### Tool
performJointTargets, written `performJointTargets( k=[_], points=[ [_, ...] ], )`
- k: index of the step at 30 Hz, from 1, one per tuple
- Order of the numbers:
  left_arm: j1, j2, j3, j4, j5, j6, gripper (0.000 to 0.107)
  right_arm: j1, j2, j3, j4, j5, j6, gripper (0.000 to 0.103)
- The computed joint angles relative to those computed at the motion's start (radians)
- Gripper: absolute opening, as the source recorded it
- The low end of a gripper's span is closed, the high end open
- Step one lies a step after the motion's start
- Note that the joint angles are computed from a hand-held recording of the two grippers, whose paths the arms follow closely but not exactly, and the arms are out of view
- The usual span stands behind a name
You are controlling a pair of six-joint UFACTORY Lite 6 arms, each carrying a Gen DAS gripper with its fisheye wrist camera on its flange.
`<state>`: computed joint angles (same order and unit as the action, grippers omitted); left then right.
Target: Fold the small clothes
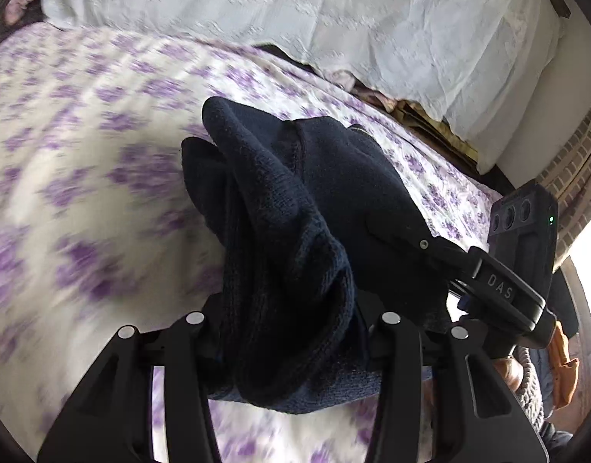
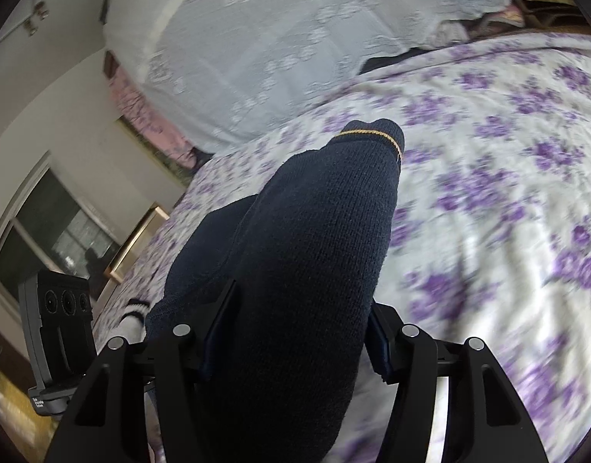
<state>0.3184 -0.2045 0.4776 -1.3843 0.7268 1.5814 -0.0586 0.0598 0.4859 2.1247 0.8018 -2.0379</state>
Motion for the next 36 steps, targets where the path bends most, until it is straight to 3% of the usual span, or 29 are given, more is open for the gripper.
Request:
performJointTargets(
  k=[8, 13, 20, 26, 32, 36],
  points=[
    [0.453, -0.259, -0.103, 0.264, 0.264, -0.042, 0.045, 0.301, -0.14, -0.054, 0.165, -0.096, -0.002, 0.06],
    [0.746, -0.28, -0.059, 0.363, 0.431, 0.027, 0.045, 0.518, -0.165, -0.008, 0.316, -0.186, -0.035, 0.06],
    [1.103, -0.083, 0.153, 0.428, 0.604, 0.162, 0.045, 0.789, -0.052, 0.205, 0.499, -0.297, -0.107, 0.06],
    [1.265, 0.161, 0.397, 0.422, 0.659, 0.204, 0.045, 0.956, 0.125, 0.474, 0.565, -0.396, -0.134, 0.06],
    [1.342, 0.375, 0.637, 0.4, 0.671, 0.169, 0.045, 1.061, 0.336, 0.776, 0.457, -0.487, -0.004, 0.06],
    [1.381, 0.502, 0.783, 0.388, 0.681, 0.131, 0.045, 1.11, 0.479, 0.988, 0.25, -0.553, 0.193, 0.06]
  ],
)
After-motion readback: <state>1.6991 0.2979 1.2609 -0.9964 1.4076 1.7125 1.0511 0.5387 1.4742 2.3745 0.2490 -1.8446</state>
